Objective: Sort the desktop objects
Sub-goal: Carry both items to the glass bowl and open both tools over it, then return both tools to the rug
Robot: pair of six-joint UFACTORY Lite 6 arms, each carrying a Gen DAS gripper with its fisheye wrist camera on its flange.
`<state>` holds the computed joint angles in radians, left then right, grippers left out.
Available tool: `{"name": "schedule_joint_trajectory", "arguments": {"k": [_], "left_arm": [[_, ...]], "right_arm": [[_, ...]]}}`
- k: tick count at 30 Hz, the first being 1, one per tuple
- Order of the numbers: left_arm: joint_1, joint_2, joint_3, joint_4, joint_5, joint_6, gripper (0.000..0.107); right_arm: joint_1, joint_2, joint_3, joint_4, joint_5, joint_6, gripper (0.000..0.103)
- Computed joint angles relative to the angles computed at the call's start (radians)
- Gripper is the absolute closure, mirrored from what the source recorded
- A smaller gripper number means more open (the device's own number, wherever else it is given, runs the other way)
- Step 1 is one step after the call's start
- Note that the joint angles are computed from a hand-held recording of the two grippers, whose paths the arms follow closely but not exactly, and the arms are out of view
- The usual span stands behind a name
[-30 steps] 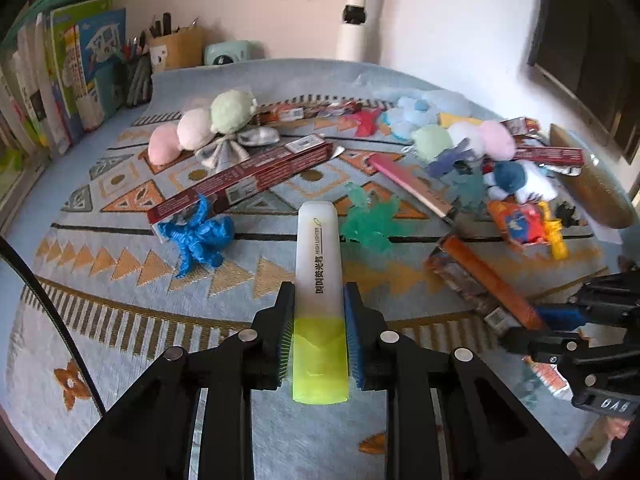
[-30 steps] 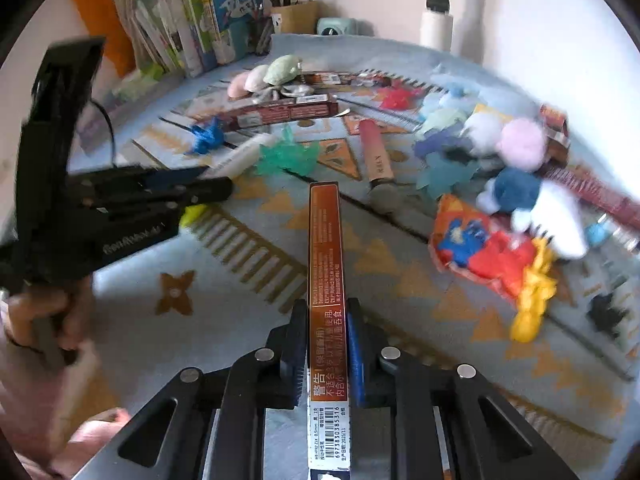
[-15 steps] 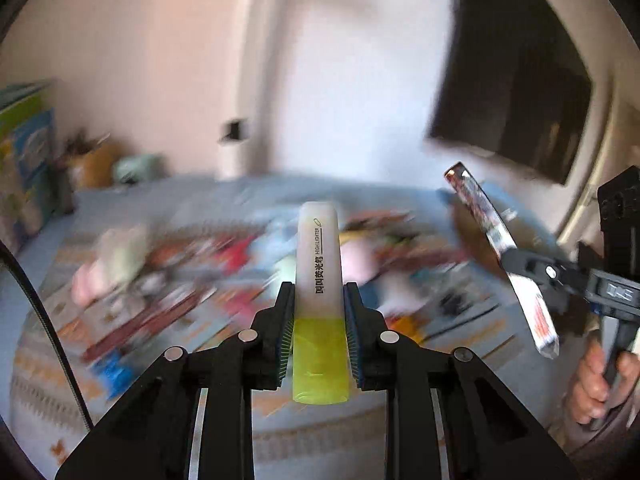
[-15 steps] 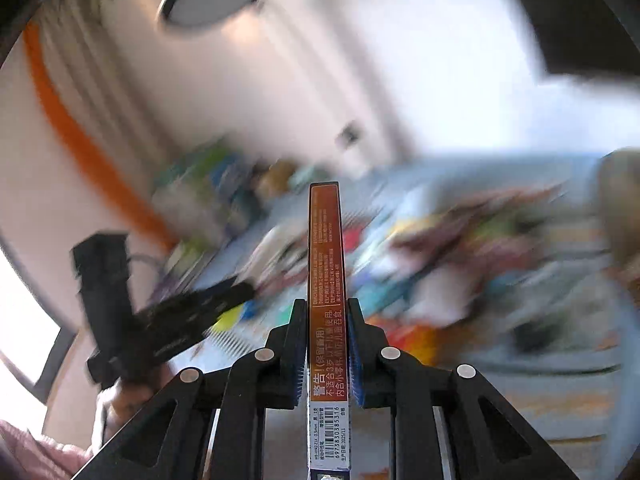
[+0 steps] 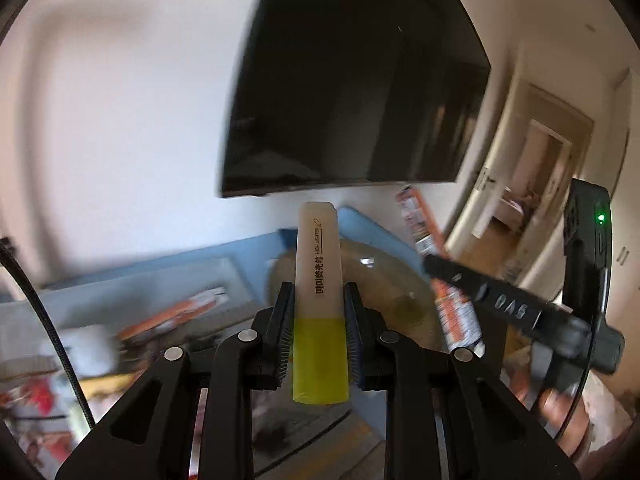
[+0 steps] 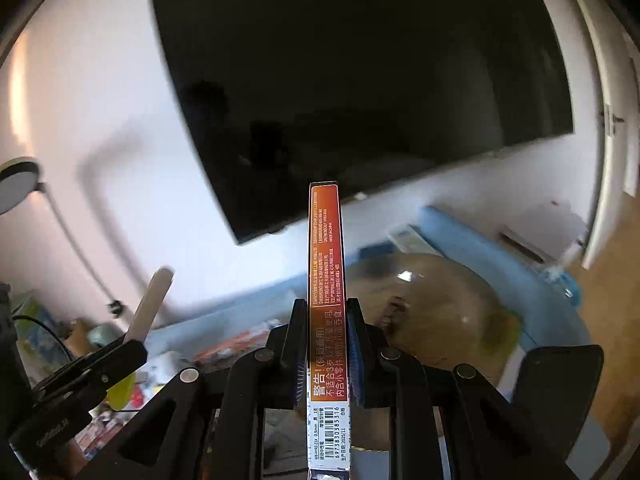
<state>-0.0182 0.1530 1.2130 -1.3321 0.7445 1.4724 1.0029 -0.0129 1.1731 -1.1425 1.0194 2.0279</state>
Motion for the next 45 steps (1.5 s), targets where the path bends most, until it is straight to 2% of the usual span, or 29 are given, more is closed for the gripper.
{"name": "schedule_joint_trajectory", "arguments": {"k": [3, 7, 10, 11, 12, 15, 24, 31, 35, 39, 42, 43, 45], "left_arm": [[-0.108, 0.121, 0.095, -0.001, -0.052, -0.035, 0.086], [-0.211, 0.291, 0.248, -0.022, -0.103, -0.070, 0.086], [-0.207, 0.446, 0.414, 0.021, -0.029, -0.156, 0.084], [-0.198, 0.501, 0.474, 0.030, 0.015, -0.197, 0.082], [-0.188, 0.533, 0.504, 0.029, 0.044, -0.222, 0.079], [-0.150, 0.573, 0.522, -0.013, 0.101, -0.242, 0.079], [-0.039, 0.466, 0.377, -0.078, 0.201, -0.176, 0.079], [0.050, 0.365, 0.234, -0.071, 0.261, -0.138, 0.079], [0.134, 0.286, 0.113, -0.067, 0.300, -0.096, 0.079], [0.285, 0.170, -0.056, -0.026, 0.362, -0.014, 0.079], [0.457, 0.111, -0.153, 0.046, 0.401, 0.048, 0.067], [0.538, 0.096, -0.178, 0.088, 0.398, 0.077, 0.058], [0.653, 0.074, -0.209, 0.128, 0.370, 0.114, 0.048]], "right_arm": [[-0.061, 0.015, 0.000, 0.058, -0.054, -0.032, 0.085], [-0.107, 0.047, 0.017, 0.102, -0.066, -0.056, 0.086], [-0.163, 0.029, -0.019, 0.115, -0.105, -0.058, 0.085], [-0.179, 0.020, -0.030, 0.124, -0.121, -0.052, 0.082], [-0.186, -0.010, -0.062, 0.114, -0.143, -0.020, 0.073], [-0.174, -0.049, -0.097, 0.090, -0.124, 0.039, 0.067], [-0.149, -0.067, -0.108, 0.078, -0.119, 0.064, 0.066], [-0.062, -0.034, -0.058, 0.057, -0.058, 0.085, 0.066], [-0.008, 0.026, -0.002, 0.052, -0.037, 0.091, 0.065], [0.024, 0.103, 0.060, 0.051, -0.083, 0.083, 0.061], [0.043, 0.172, 0.112, 0.026, -0.139, 0.107, 0.057], [0.053, 0.210, 0.147, 0.024, -0.150, 0.105, 0.056], [0.062, 0.260, 0.189, 0.012, -0.195, 0.116, 0.056]]}}
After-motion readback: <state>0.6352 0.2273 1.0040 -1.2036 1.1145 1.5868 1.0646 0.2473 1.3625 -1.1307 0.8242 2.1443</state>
